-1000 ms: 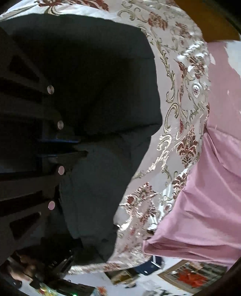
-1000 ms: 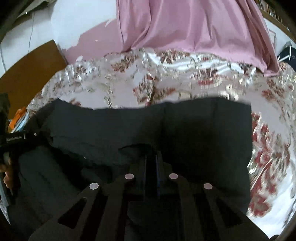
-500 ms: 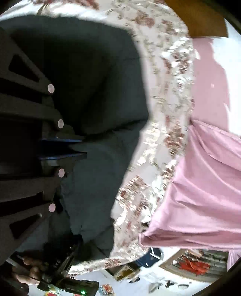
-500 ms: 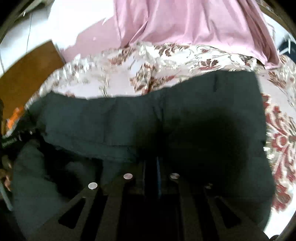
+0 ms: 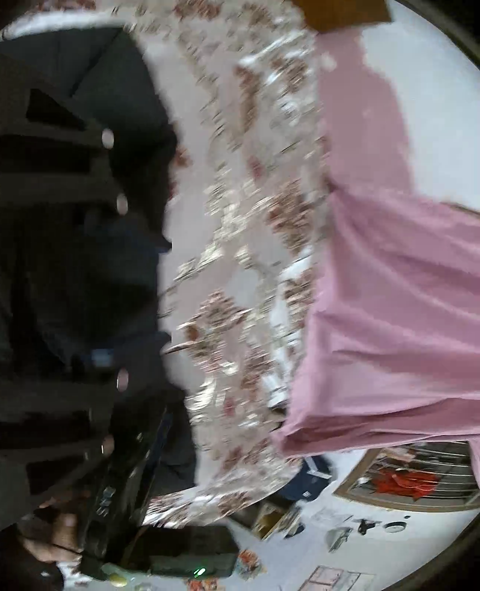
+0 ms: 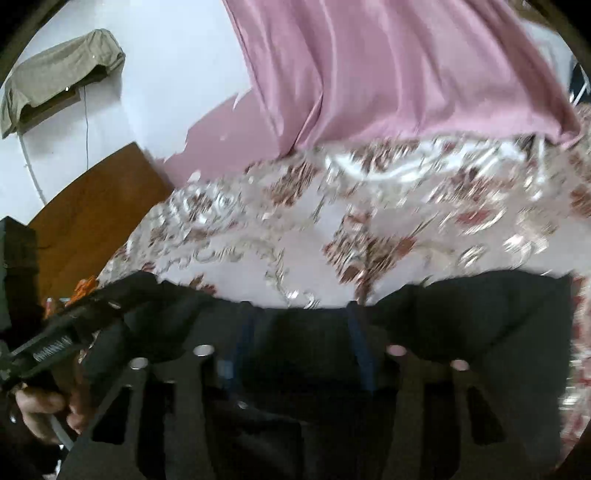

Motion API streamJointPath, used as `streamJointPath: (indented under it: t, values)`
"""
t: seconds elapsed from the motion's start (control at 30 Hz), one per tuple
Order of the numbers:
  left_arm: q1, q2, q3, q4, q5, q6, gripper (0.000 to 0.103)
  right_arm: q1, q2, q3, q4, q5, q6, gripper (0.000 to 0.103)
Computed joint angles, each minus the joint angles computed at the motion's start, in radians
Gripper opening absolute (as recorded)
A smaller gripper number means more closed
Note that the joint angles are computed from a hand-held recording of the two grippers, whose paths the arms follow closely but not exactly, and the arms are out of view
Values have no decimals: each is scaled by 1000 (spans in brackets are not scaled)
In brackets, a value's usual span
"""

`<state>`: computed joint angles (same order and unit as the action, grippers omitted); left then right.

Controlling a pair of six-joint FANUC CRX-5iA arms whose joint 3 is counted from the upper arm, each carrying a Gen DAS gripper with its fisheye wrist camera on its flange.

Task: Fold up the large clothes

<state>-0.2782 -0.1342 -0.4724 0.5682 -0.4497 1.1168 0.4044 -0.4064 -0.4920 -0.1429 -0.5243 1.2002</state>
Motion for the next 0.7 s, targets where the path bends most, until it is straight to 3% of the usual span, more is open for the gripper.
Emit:
streamJointPath:
  t: [0.07,0.17,0.27,0.37,0.5,0.7]
  values:
    - [11,17,-32,83,-43,-108,32,-35,43,45,-127,-60,129,25]
    - [27,30,-52,115,-103,-212,31,-73,68,64,-250,-133,312,23]
    - [5,54,26,-114,-163,-128,31,-110,111,92,-325,-223,429,20]
    - [-53,78,96,-350,-185,15,31,-103,142,99,-319,-247,432,19]
    - [-74,91,123,-429,-191,73,31,-15,140,51,-182,-194,331,19]
    - [-95,96,134,-508,-167,126,31,-24,146,41,-213,-167,348,18]
